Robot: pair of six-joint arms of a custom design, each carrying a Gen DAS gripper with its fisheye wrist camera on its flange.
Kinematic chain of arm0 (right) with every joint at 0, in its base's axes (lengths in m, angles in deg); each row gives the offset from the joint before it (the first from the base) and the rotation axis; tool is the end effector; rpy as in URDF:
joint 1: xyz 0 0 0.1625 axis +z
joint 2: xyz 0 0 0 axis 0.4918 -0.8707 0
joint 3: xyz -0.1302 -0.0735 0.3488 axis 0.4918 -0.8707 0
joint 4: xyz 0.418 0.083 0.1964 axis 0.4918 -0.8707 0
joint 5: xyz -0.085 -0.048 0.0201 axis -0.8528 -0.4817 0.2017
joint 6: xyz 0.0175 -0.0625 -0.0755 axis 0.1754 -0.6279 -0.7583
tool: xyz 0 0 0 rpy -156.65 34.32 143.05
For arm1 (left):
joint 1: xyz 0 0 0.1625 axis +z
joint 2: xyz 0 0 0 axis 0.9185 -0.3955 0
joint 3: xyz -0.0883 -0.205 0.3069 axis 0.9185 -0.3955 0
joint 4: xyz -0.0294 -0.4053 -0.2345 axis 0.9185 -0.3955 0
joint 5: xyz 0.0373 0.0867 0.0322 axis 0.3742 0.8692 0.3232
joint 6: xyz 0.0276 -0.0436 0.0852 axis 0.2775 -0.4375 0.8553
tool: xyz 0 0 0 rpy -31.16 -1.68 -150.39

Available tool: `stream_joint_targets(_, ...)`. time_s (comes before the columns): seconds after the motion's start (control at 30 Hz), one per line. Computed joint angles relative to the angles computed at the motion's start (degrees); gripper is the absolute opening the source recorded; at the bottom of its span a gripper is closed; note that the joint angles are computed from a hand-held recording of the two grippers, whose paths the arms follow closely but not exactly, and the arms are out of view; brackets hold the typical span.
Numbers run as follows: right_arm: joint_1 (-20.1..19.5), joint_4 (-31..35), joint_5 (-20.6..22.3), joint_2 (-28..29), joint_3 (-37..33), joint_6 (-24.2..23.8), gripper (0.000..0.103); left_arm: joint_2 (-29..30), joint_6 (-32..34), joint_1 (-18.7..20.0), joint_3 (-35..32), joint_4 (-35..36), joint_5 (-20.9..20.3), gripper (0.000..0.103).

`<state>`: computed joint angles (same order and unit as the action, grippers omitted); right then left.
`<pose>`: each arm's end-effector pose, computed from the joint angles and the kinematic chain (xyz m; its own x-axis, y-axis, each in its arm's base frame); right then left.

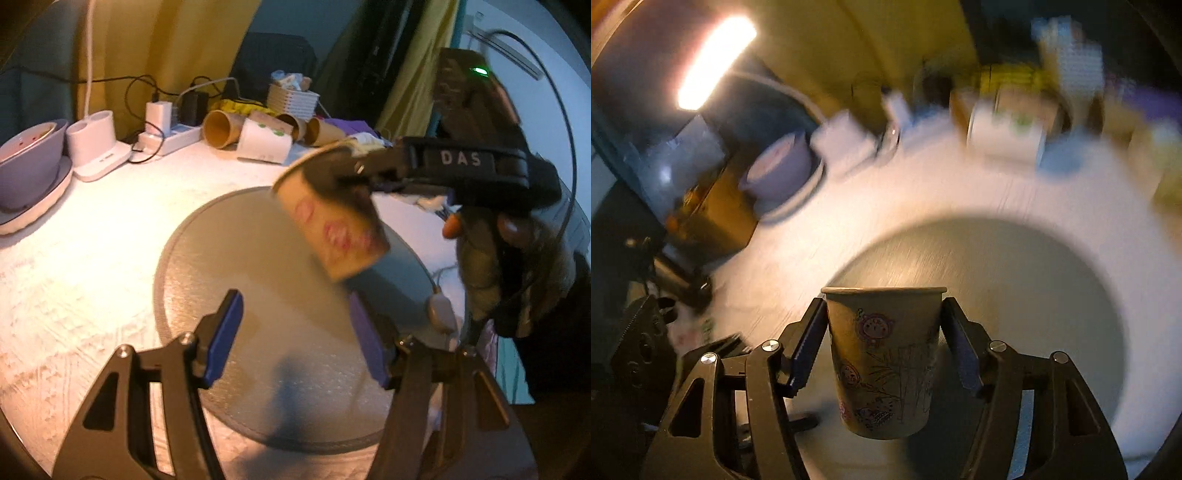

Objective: Flip cup upright
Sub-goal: 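Rotate the held cup upright with the right tool over the grey mat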

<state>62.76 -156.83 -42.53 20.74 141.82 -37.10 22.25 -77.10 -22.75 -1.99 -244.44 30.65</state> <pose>0.1592 -0.8121 0.2811 -0.6226 -0.7741 0.1148 -0.7808 0.6243 -0.0243 -0.3654 -0.6521 0.0014 -0.8780 -0.1665 -0.4487 0.2581 0.6248 -0.7369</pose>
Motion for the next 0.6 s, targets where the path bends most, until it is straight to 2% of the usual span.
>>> stream_joint_targets(0.1,-0.54,-11.63,3.00,-3.01,6.30,-6.08,0.066,-0.45,-1.66,0.09,0.52,0.08,1.02,0.062)
stream_joint_targets(0.27,-1.82,-23.10,4.30,-5.41,13.37,-12.78,0.066,-1.34,-5.63,0.55,1.49,0.30,1.78,0.062)
stream_joint_targets(0.4,-3.23,-28.48,4.79,-7.18,17.56,-16.04,0.066,-1.72,-9.82,1.12,1.30,3.58,2.09,0.062)
stream_joint_targets(0.6,-5.53,-31.44,10.33,-11.33,22.92,-18.68,0.066,-1.95,-12.72,2.45,0.42,6.23,0.04,0.062)
